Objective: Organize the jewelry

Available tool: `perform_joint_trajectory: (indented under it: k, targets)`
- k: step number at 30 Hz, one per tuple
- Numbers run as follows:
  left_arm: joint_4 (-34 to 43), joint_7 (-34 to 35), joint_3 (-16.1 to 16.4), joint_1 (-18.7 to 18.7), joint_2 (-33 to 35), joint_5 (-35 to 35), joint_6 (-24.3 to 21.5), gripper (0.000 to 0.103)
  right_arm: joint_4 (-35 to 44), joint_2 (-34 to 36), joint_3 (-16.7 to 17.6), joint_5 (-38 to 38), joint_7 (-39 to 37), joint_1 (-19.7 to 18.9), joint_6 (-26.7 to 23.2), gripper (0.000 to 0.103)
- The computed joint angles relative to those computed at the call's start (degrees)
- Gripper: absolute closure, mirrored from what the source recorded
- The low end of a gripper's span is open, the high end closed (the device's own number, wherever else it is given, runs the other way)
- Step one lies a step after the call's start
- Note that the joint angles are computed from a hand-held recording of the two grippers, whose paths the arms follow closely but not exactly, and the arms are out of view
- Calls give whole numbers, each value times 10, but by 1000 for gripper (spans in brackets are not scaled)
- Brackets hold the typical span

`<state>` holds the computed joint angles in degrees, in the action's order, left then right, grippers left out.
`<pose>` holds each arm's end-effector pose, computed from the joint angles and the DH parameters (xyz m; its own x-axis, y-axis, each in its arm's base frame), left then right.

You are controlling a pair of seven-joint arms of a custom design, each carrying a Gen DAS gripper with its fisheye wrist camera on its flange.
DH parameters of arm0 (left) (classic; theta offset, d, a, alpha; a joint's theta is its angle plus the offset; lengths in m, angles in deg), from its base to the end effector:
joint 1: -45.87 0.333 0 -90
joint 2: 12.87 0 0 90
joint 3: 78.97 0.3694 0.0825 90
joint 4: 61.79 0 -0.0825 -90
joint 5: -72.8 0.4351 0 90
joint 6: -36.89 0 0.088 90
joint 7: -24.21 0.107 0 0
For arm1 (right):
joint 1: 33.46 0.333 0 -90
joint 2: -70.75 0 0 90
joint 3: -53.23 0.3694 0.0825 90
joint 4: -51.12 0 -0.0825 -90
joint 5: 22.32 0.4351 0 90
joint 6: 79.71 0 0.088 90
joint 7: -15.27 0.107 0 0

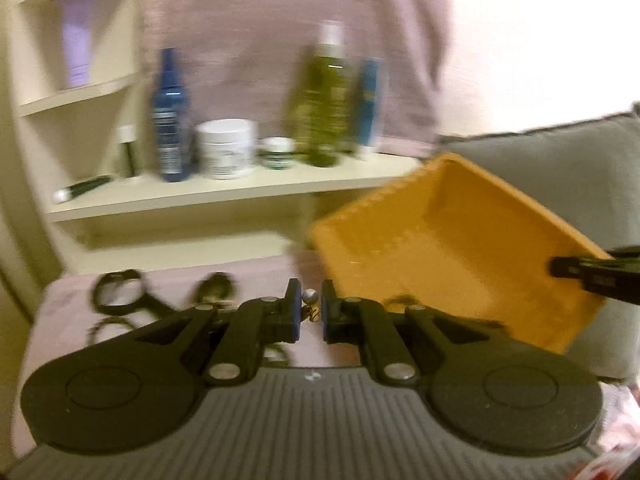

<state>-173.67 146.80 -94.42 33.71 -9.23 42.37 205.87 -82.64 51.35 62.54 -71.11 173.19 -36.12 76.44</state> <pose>0.6094 -0.2759 0.5831 -0.5536 -0.8320 0.0346 -0.4890 0.2911 -0.8223 0.5109 0.0958 0.5678 -0.3579 -0.9326 -0.0469 -0.5527 0.2520 -0.7943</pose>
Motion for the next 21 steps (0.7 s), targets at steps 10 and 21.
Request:
perform_joint_trajectory:
  k: [10,21]
  targets:
    - [1,93,-17,-19,4,-72,-42,95,-2,-1,0,3,-2,0,3,98]
    - [-2,113,-19,-30,7,-82,-64,94,-2,-1,0,6,-4,0,3,98]
